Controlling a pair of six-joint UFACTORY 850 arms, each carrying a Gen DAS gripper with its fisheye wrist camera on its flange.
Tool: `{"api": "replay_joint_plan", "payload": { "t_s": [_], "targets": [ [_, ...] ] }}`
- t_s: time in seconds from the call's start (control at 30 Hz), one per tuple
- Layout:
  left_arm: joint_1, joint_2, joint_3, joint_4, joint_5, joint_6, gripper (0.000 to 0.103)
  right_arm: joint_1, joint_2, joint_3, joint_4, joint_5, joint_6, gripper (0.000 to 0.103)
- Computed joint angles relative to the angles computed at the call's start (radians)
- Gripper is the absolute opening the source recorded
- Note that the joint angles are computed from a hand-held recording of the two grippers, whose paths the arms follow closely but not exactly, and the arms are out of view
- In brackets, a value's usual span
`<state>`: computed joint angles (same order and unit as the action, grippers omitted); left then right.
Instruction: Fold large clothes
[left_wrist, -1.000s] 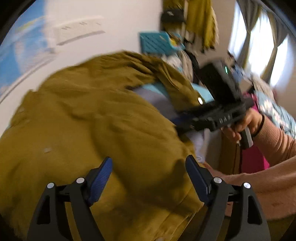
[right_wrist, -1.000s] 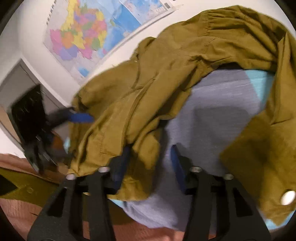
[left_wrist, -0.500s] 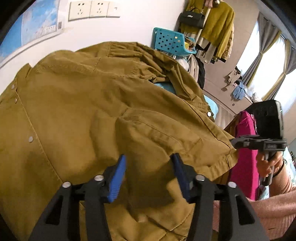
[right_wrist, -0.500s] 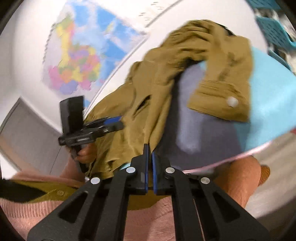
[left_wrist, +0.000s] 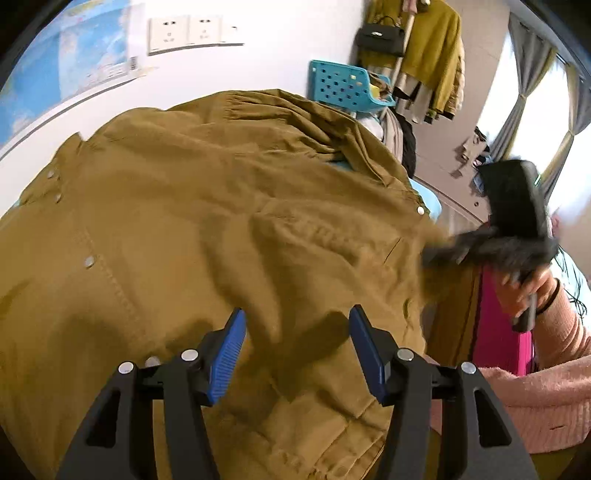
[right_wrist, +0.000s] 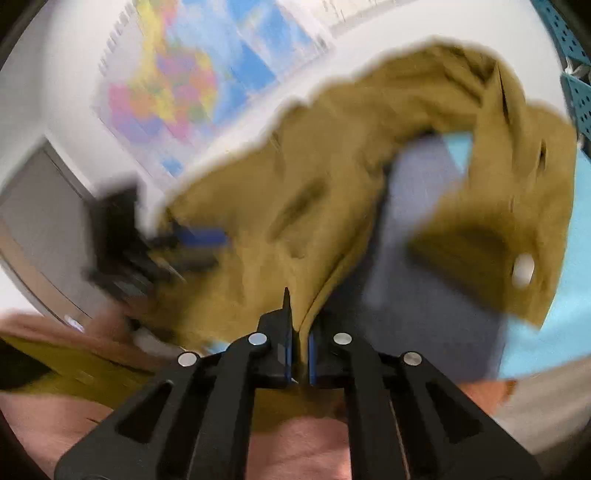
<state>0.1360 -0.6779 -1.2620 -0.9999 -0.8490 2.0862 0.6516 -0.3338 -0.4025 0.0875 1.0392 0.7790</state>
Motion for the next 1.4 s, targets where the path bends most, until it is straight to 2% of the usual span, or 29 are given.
{"api": "replay_joint_plan", "payload": {
  "t_s": [0.07, 0.1, 0.13, 0.17, 0.27, 0.33, 0.4, 0.47, 0.53, 0.6, 0.67, 0.73, 0.8, 0.87, 0.9, 0.93, 1.0, 1.03, 1.07, 1.1, 1.17, 1.27, 1.3, 1.33, 1.37, 1.4],
  "targets": [
    [0.012, 0.003, 0.001, -0.007, -0.003, 0.017, 0.059, -0.003, 0.1, 0.052, 0.046, 0.05, -0.025, 0.005],
    [0.015, 0.003, 0.005, -0.016, 0.007, 0.027, 0.059, 0.002, 0.152, 0.069, 0.089, 0.037, -0.058, 0.005],
    [0.017, 0.002, 0.006, -0.021, 0.016, 0.031, 0.06, 0.006, 0.197, 0.071, 0.132, -0.01, -0.102, 0.005],
    [0.02, -0.001, 0.006, -0.023, 0.022, 0.031, 0.061, -0.002, 0.205, 0.069, 0.133, -0.035, -0.108, 0.005],
    [0.011, -0.005, 0.021, -0.043, 0.128, 0.037, 0.061, -0.027, 0.166, 0.022, 0.128, -0.196, -0.066, 0.008],
    [0.0, -0.021, 0.018, -0.008, 0.21, -0.002, 0.061, -0.019, 0.12, -0.021, 0.243, -0.379, -0.147, 0.012],
    [0.009, -0.027, 0.017, -0.01, 0.217, 0.01, 0.061, -0.013, 0.083, -0.043, 0.268, -0.451, -0.147, 0.019],
    [0.021, -0.015, 0.03, -0.026, 0.199, 0.056, 0.061, 0.001, 0.075, -0.027, 0.288, -0.426, -0.124, 0.032],
    [0.038, 0.013, 0.061, -0.058, 0.144, 0.15, 0.062, 0.036, 0.103, -0.006, 0.414, -0.371, -0.199, 0.05],
    [0.042, 0.04, 0.095, -0.066, 0.11, 0.223, 0.062, 0.061, 0.118, 0.003, 0.47, -0.307, -0.253, 0.052],
    [0.044, 0.053, 0.117, -0.043, 0.083, 0.254, 0.062, 0.067, 0.108, -0.022, 0.472, -0.286, -0.308, 0.057],
    [0.035, 0.06, 0.143, -0.041, 0.1, 0.283, 0.062, 0.063, 0.064, -0.086, 0.516, -0.352, -0.428, 0.057],
    [0.028, 0.049, 0.14, -0.024, 0.115, 0.258, 0.062, 0.022, 0.008, -0.134, 0.41, -0.428, -0.383, 0.05],
    [0.025, 0.033, 0.116, 0.005, 0.102, 0.186, 0.062, -0.002, -0.016, -0.158, 0.387, -0.507, -0.376, 0.047],
    [0.03, 0.023, 0.096, 0.012, 0.082, 0.152, 0.062, -0.001, -0.017, -0.163, 0.435, -0.514, -0.425, 0.046],
    [0.038, 0.019, 0.085, 0.002, 0.072, 0.144, 0.062, 0.0, 0.01, -0.139, 0.444, -0.479, -0.438, 0.046],
    [0.055, 0.013, 0.064, -0.02, 0.06, 0.131, 0.063, 0.006, 0.079, -0.081, 0.503, -0.364, -0.465, 0.056],
    [0.06, 0.008, 0.049, -0.028, 0.05, 0.111, 0.063, 0.006, 0.103, -0.073, 0.573, -0.34, -0.513, 0.068],
    [0.061, 0.007, 0.04, -0.035, 0.046, 0.097, 0.063, -0.002, 0.123, -0.07, 0.656, -0.322, -0.581, 0.071],
    [0.061, 0.003, 0.025, -0.048, 0.045, 0.081, 0.063, -0.022, 0.128, -0.078, 0.703, -0.328, -0.623, 0.071],
    [0.059, -0.003, 0.003, -0.071, 0.05, 0.063, 0.063, -0.071, 0.117, -0.101, 0.727, -0.364, -0.656, 0.081],
    [0.056, -0.009, -0.02, -0.097, 0.049, 0.03, 0.063, -0.147, 0.044, -0.185, 0.735, -0.465, -0.757, 0.08],
    [0.051, -0.015, -0.032, -0.098, 0.05, 0.006, 0.063, -0.18, 0.002, -0.229, 0.72, -0.524, -0.791, 0.08],
    [0.05, -0.02, -0.043, -0.092, 0.046, -0.012, 0.063, -0.198, -0.03, -0.255, 0.702, -0.562, -0.798, 0.076],
    [0.048, -0.025, -0.051, -0.09, 0.043, -0.028, 0.063, -0.215, -0.045, -0.262, 0.68, -0.593, -0.791, 0.057],
    [0.052, -0.026, -0.054, -0.085, 0.04, -0.034, 0.063, -0.226, -0.061, -0.272, 0.655, -0.622, -0.785, 0.045]
  ]
}}
